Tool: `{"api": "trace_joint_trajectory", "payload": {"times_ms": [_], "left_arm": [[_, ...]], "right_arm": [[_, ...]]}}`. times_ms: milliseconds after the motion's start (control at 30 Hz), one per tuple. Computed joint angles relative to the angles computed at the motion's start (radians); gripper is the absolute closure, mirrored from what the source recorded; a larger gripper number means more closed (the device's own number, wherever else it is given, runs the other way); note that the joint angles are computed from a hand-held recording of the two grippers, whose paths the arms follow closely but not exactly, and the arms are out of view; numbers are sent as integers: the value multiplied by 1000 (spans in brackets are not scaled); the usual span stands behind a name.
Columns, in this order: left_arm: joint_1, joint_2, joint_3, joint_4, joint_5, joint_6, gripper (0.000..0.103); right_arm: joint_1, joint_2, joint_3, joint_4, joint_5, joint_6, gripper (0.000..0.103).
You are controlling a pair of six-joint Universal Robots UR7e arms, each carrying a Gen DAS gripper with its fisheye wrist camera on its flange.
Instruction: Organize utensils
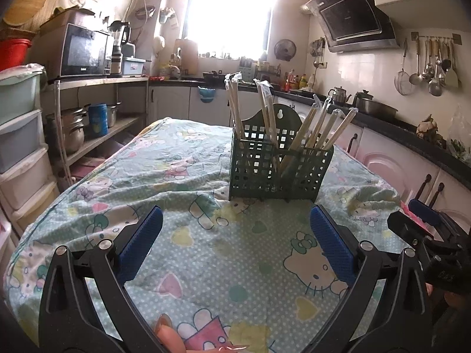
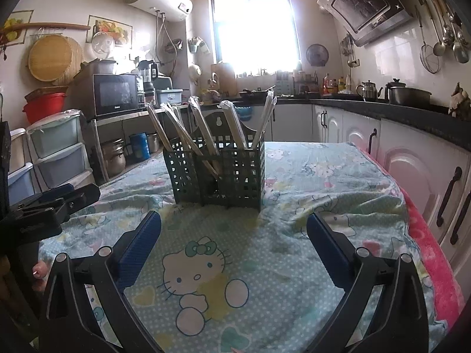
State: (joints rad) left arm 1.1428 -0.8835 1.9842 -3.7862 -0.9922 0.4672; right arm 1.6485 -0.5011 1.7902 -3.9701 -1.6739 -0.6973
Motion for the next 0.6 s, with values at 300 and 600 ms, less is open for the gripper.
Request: {"api": "trace_joint_trajectory", "payload": {"times_ms": [300, 600], "left_arm": [[1, 1, 1, 2, 10, -5, 11], [2, 0, 2, 5, 10, -4, 11]], "right_arm": [[1, 1, 1, 6, -11, 7, 6], [1, 3, 0, 8, -13, 8, 6]]}}
